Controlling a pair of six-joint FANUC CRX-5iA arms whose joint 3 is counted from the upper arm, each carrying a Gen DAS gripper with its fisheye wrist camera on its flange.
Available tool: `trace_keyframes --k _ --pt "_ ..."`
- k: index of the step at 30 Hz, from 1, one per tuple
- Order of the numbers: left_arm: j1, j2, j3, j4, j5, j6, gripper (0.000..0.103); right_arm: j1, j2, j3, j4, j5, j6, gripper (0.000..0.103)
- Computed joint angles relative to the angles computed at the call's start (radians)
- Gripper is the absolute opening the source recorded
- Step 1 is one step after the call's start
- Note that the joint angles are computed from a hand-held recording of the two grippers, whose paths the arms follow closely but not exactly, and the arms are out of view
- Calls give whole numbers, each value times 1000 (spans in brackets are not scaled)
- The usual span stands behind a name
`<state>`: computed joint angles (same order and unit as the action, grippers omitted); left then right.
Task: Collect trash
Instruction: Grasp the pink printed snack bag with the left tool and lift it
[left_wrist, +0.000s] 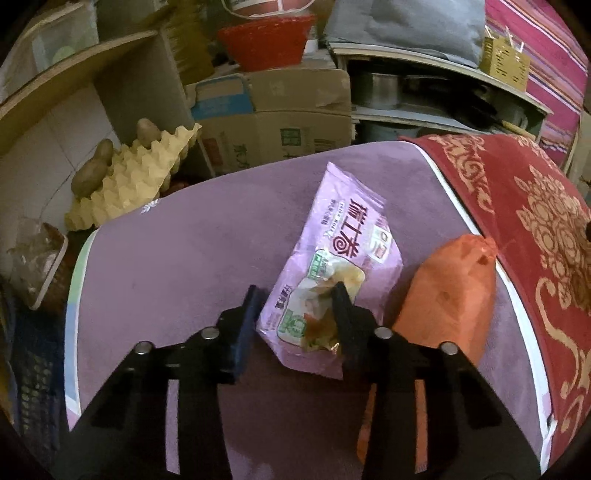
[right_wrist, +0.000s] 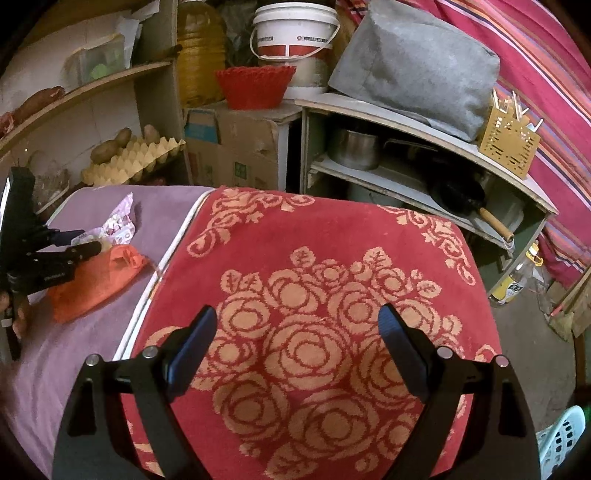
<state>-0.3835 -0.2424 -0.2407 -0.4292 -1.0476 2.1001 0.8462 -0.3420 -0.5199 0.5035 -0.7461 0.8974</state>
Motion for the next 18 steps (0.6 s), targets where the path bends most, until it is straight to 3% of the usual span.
trace_keyframes --k 2,3,9,18 --pt "2 -7 -7 15 9 -22 19 12 -1 0 6 -7 -10 87" --pt "-5 -10 -5 10 5 -15 18 22 -2 0 12 -14 -19 87" --pt "-68 -46 11 -80 -58 49 15 94 -5 -1 70 -57 -76 87" --pt "-182 -225 -18 -242 -264 147 11 235 48 30 122 -93 -181 87"
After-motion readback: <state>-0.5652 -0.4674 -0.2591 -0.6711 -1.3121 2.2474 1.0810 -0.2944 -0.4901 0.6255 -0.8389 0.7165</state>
